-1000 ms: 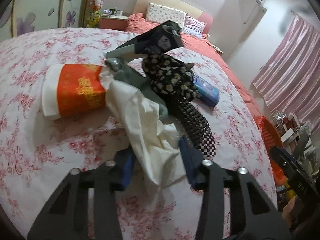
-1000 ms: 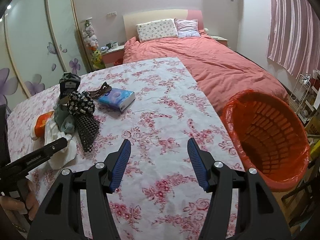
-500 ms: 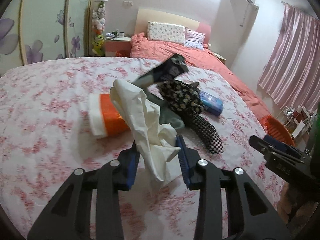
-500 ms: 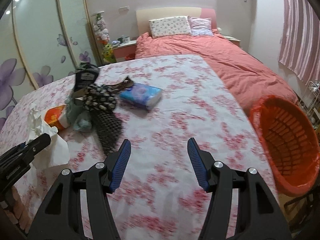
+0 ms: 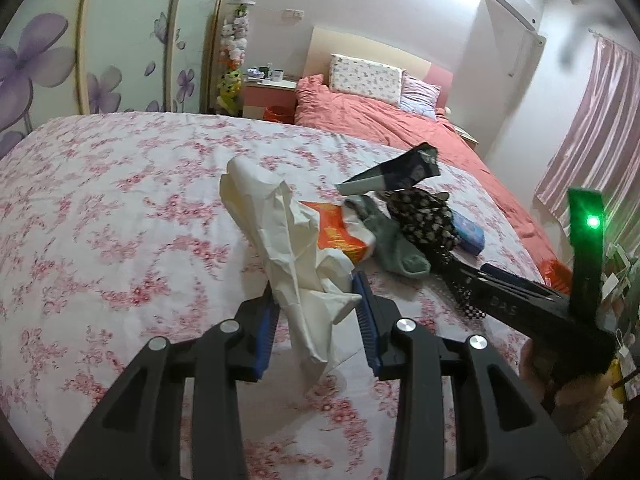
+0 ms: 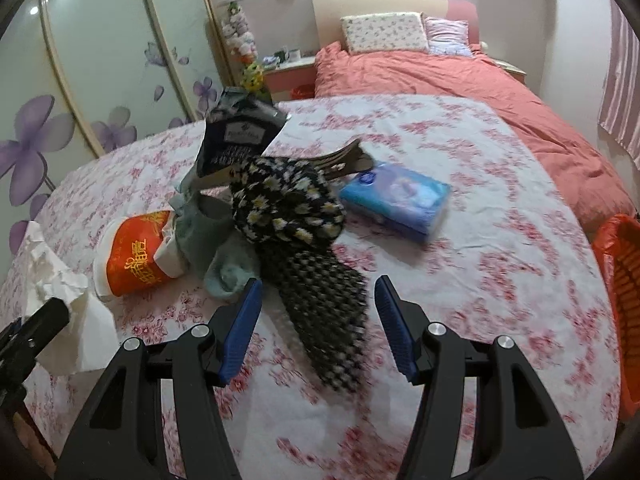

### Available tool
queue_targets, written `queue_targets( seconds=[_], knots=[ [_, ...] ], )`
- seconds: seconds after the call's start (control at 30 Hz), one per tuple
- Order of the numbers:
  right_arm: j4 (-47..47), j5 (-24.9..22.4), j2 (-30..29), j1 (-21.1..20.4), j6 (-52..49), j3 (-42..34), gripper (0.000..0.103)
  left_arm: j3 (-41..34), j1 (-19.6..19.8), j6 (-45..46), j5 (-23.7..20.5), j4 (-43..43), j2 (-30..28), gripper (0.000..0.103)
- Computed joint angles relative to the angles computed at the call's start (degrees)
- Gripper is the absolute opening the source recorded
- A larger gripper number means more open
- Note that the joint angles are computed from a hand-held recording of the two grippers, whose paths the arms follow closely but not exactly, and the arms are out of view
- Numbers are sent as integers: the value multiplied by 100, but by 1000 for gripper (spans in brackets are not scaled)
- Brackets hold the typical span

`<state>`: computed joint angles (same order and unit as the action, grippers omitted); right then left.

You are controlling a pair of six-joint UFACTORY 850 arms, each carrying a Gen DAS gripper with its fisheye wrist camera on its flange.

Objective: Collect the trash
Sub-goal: 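Grasp the white tissue with the left gripper while the right gripper grasps the black checkered strap, then carry the tissue and checkered strap over the orange basket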

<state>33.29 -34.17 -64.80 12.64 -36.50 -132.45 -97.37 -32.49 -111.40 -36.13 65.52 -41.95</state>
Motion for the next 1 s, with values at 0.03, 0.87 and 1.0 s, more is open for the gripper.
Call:
queue_targets(
  seconds=[0.03, 0.87, 1.0],
  knots=[
    [-210, -49, -88, 32, 169, -135, 59, 43, 12, -37, 17, 0, 23, 37],
    [1273, 868, 1113, -534, -1345, 1803, 13, -497, -147, 438, 81, -249, -277, 37],
    [1730, 979, 1262, -666, -1697, 1986, 13, -794, -176, 744, 94, -398, -438, 37]
  ],
)
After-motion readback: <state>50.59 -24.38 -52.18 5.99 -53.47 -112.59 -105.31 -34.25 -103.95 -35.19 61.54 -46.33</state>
